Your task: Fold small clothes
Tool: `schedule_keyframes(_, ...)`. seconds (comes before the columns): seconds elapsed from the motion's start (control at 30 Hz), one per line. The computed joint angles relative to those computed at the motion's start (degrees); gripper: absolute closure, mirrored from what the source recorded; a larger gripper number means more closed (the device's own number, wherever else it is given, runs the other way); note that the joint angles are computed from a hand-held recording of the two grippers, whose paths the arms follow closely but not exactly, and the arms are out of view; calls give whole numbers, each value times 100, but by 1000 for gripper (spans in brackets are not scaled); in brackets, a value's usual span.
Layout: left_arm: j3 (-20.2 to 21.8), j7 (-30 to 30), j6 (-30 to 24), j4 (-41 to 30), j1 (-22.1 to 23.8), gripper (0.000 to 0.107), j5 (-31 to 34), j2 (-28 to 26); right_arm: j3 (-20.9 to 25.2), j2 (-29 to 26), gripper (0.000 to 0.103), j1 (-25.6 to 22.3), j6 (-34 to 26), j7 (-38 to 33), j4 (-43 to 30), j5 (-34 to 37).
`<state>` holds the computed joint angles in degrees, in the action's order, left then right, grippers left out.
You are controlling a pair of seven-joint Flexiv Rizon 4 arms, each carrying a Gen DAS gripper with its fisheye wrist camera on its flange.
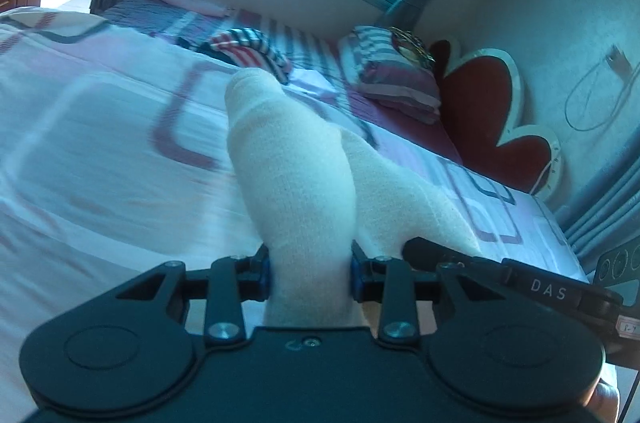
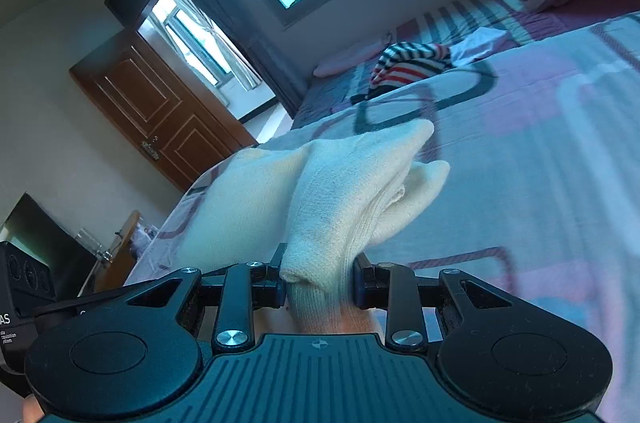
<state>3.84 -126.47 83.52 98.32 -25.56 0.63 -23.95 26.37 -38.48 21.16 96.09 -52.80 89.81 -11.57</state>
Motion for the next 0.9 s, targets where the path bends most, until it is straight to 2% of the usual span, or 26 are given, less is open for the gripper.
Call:
schedule_keyframes(0.1,-605,720,316,590,785,74,-410,228,-815,-261,73,953,-61,416,-499,42)
schedule_keyframes(0.17,-1069,1273,500,953,1317,74,-799,316,-1158,-519,73,1374,-191,661,-893,26)
schedule_keyframes(0.23,-1397,1705,635,1216,1690,74,-1110,328,-1314,-768,73,1604,-377,838,-1238,-10)
schedule_keyframes(0.33,-1897,2276,780,1601,2213,73,-1519,319,-1316,-1053,73,1720,-671,956,-1548,-50)
schedule_keyframes(0.4,-2234,2578,872,1868,2533,66,-1776,310,-1408,-1148,73,1814,-828,1052,-1625,-45)
schedule_keyframes(0.43,-2413,2725,994,1999,2674,57,-1939,299,-1557,-1145,73,1902,-826,1151,-1579,-33)
schedule_keyframes(0.47,-2404,2732,1000,2025,2674,48,-1964,286,-1660,-1126,72,1950,-811,1254,-1504,-4)
schedule_keyframes(0.53,-2445,2872,994,2047,2690,44,-2038,289,-1835,-1036,69,2017,-797,1497,-1324,62)
schedule_keyframes(0.57,-2305,2899,926,2010,2573,40,-2026,307,-1941,-943,68,2056,-799,1624,-1184,79)
schedule_keyframes(0.63,-1672,2762,731,1893,2059,37,-1918,375,-2071,-819,66,2099,-765,1804,-1001,60)
schedule_keyframes(0.7,-1330,2527,792,1911,1763,38,-1920,473,-2132,-730,64,2097,-817,1871,-910,-45)
schedule_keyframes(0.77,-1078,2229,1096,1928,1551,38,-1936,503,-2436,-584,64,2275,-783,2003,-772,-205)
schedule_keyframes(0.8,-792,2032,1154,1860,1319,39,-1888,494,-2753,-527,64,2467,-698,2104,-722,-332)
schedule_keyframes(0.87,-259,1720,1159,1661,904,42,-1746,433,-3345,-513,64,2814,-590,2258,-756,-617)
schedule_keyframes(0.9,-107,1652,1117,1526,794,43,-1659,372,-3436,-557,64,2851,-576,2275,-860,-723)
